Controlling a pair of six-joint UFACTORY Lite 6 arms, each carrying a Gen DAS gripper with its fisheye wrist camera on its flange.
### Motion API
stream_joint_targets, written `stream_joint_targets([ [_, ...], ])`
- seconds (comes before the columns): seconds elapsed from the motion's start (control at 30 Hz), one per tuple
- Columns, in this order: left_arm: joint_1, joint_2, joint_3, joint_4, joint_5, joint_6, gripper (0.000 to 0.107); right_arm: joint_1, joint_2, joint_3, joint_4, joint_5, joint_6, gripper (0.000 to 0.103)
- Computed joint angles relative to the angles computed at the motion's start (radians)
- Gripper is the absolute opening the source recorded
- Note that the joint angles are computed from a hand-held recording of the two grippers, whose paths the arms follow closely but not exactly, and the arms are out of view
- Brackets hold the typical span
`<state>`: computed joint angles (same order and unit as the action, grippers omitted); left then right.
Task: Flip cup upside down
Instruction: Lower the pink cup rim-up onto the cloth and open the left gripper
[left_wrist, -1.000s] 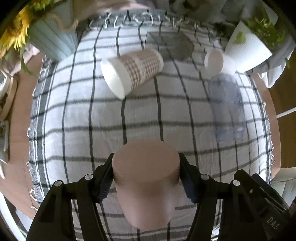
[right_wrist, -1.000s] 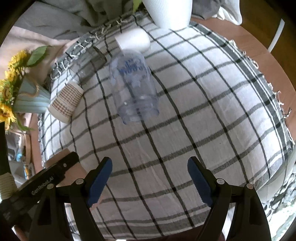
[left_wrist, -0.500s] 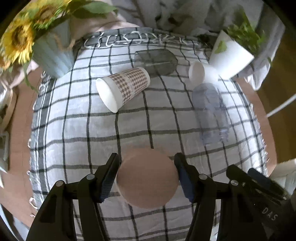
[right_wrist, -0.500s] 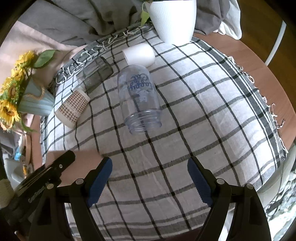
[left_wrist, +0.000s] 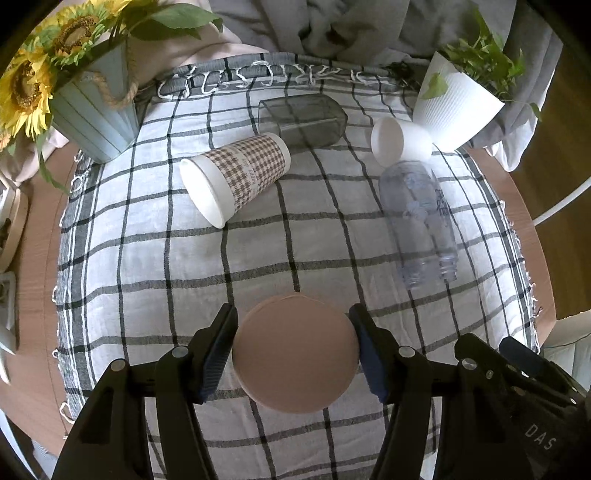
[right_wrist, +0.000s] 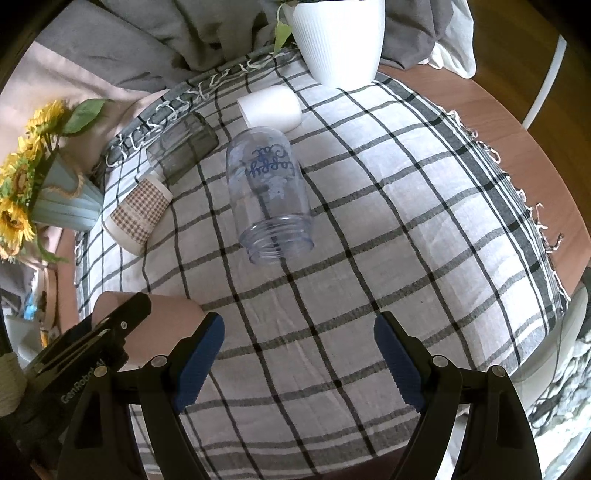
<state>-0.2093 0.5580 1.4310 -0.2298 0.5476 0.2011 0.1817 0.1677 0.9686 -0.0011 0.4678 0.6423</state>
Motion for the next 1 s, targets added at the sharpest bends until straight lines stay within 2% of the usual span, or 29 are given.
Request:
stream_joint_targets([
  [0.13, -0.002, 0.003, 0.005, 0.008, 0.003, -0.010, 0.063, 0.008, 0.000, 0.002, -0.003, 0.005, 0.008, 0.083],
  [0.23, -0.007, -0.008, -0.008, 0.038, -0.008, -0.040, 0.078, 0.014, -0.004, 0.001, -0.020, 0.008, 0.027, 0.084],
  [0.33, 0.001, -0.051, -0.045, 0.014, -0.029, -0.031, 0.084, 0.013, -0.012, 0.002, -0.037, 0.020, 0.031, 0.084],
  [0.4, -0.004, -0.097, -0.079, 0.045, -0.038, -0.071, 0.092, 0.008, -0.026, -0.005, -0.043, 0.027, 0.036, 0.088],
  [0.57, 0.003, -0.235, -0.174, 0.102, -0.054, -0.171, 0.101, -0.006, -0.095, -0.039, -0.023, 0.057, 0.015, 0.089],
  [0.77, 0.036, -0.393, -0.281, 0.159, -0.049, -0.262, 0.102, 0.026, -0.209, -0.063, -0.039, 0.108, 0.024, 0.089],
  [1.0, 0.064, -0.578, -0.403, 0.277, -0.051, -0.345, 0.102, 0.133, -0.302, -0.034, -0.162, 0.178, 0.113, 0.089],
])
